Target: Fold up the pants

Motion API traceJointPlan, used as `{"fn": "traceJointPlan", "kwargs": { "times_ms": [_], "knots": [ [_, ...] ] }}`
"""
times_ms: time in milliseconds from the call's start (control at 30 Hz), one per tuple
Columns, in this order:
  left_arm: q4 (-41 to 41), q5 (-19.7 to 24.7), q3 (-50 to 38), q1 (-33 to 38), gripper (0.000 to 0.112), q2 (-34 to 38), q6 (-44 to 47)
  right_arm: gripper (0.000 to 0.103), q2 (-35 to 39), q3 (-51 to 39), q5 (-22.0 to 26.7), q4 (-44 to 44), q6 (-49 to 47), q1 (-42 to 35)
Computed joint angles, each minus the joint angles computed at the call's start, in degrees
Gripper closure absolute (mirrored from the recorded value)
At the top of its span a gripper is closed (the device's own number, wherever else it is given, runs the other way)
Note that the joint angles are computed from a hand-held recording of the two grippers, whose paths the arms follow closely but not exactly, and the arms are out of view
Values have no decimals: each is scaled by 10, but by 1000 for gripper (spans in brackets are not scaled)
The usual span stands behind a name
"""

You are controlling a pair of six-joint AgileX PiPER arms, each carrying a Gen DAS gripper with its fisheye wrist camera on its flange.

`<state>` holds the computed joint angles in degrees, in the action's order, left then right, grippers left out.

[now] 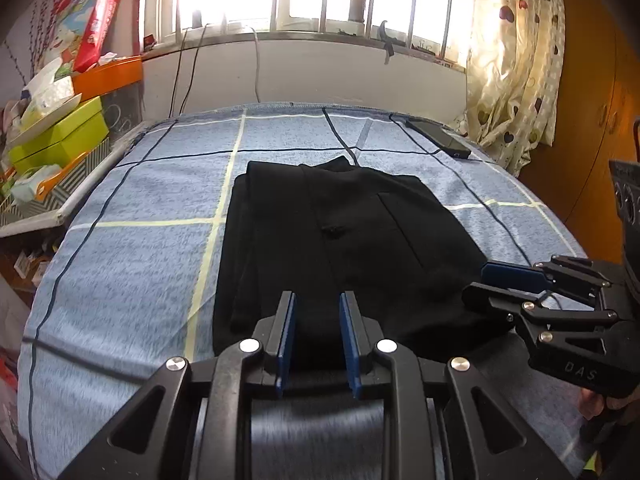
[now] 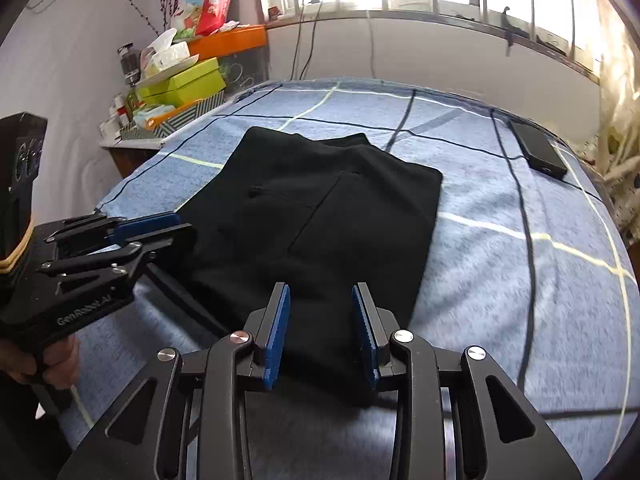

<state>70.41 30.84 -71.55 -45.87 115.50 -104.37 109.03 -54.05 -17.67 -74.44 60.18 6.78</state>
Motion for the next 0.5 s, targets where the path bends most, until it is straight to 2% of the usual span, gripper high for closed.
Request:
{"fn": "traceJointPlan", "kwargs": {
  "times_ms": [233,433,500],
  "knots": [
    [15,11,48,-24,88,-35,-59,70,-53,60,2,70,-60,-7],
    [-10,20,48,-37,88,-26,-42,69,-66,92,6,128,-126,-5],
    [-19,23,46,-39,88,-22,-35,65,-64,97,7,133,-134,-3]
  ]
}}
